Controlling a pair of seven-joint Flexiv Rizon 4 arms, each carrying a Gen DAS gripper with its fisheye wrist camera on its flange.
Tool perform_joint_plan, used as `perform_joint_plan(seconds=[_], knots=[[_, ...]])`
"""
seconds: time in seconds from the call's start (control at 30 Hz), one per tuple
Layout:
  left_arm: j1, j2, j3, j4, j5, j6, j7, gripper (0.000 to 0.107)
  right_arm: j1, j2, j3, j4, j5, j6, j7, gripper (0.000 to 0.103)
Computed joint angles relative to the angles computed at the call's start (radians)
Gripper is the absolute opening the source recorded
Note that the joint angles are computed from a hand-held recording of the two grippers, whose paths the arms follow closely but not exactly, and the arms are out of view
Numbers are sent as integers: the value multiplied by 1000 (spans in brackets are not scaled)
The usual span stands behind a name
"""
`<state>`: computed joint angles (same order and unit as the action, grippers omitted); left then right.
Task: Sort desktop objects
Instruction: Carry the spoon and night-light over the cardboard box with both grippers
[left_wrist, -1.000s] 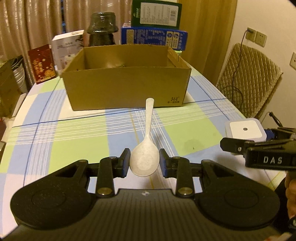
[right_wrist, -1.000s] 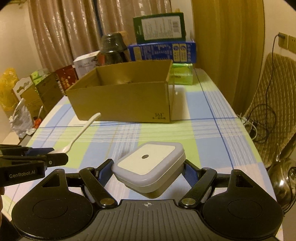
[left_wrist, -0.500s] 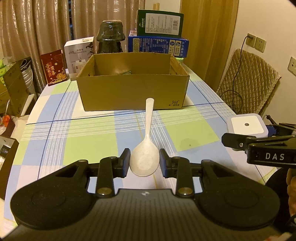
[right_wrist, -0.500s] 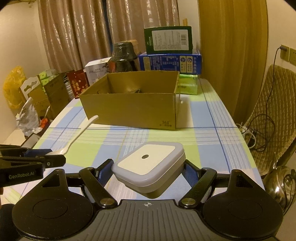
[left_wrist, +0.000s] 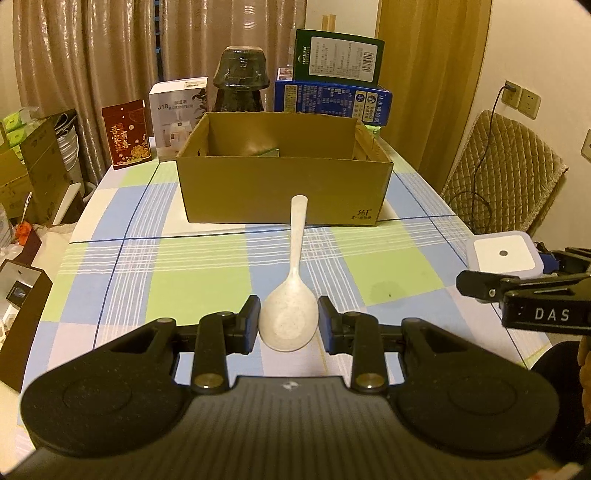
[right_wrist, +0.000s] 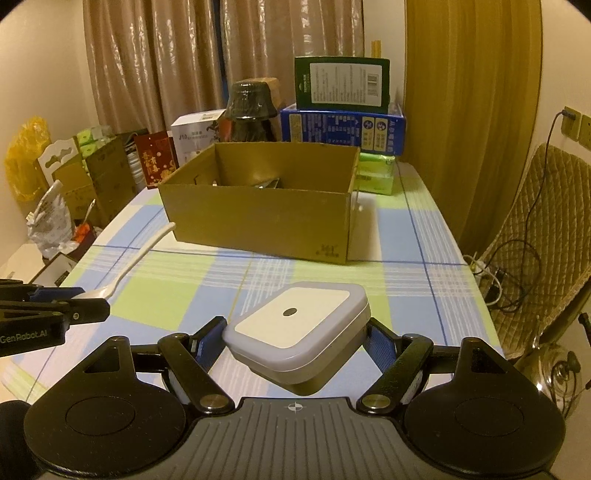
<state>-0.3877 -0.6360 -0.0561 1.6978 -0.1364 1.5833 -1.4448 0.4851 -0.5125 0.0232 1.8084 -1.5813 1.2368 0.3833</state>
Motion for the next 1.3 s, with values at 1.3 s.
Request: perform_joint_plan(seconds=[1.3], knots=[[37, -232, 26, -593, 35, -380, 94, 28, -16, -160, -75, -275, 495, 143, -584, 76]])
